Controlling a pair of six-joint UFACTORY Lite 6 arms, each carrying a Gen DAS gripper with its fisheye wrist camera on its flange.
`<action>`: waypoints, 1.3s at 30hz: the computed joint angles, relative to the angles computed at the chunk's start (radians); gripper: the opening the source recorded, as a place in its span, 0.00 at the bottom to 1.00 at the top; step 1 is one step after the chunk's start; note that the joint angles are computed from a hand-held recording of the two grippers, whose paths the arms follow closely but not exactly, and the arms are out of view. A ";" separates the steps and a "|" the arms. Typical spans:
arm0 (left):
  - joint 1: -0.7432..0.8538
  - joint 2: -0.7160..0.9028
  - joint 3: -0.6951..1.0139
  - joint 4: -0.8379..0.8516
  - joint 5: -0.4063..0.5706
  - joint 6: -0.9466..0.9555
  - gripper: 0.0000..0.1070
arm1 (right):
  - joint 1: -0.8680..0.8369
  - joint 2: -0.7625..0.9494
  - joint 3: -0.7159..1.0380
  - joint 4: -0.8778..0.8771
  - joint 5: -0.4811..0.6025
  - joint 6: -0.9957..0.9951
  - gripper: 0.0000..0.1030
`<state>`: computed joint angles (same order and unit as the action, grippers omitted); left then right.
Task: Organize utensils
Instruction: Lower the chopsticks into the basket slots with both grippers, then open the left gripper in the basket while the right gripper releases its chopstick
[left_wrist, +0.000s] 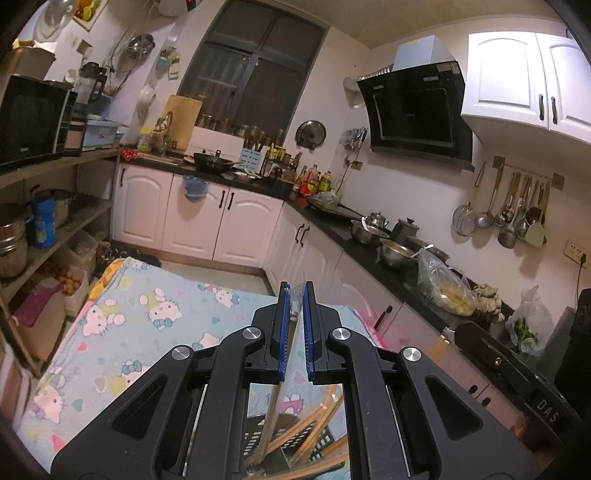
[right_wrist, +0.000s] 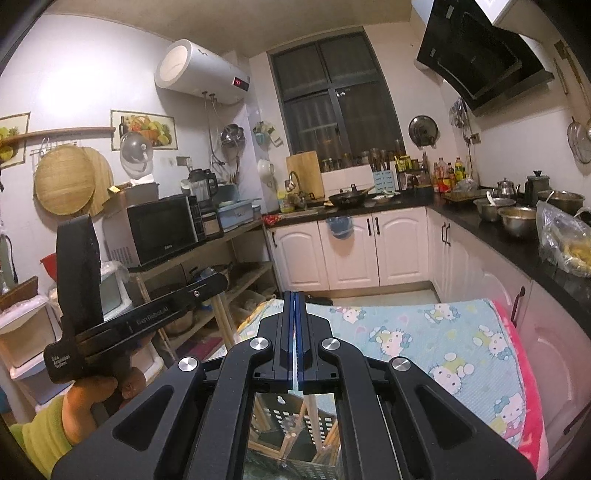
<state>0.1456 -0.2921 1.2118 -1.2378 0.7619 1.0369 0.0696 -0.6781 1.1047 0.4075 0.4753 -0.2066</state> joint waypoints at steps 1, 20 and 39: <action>-0.007 0.006 -0.006 0.000 -0.005 0.002 0.02 | -0.006 0.002 -0.014 0.022 -0.003 -0.020 0.01; -0.079 -0.008 -0.178 -0.038 -0.059 0.119 0.02 | -0.102 -0.020 -0.232 0.302 -0.012 -0.303 0.01; -0.040 -0.047 -0.288 0.017 -0.034 0.152 0.02 | -0.204 -0.107 -0.366 0.357 0.079 -0.368 0.02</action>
<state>0.1054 -0.3392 0.9237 -1.2211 0.7275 1.1886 -0.1347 -0.7855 0.7392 0.7646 0.5538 -0.5746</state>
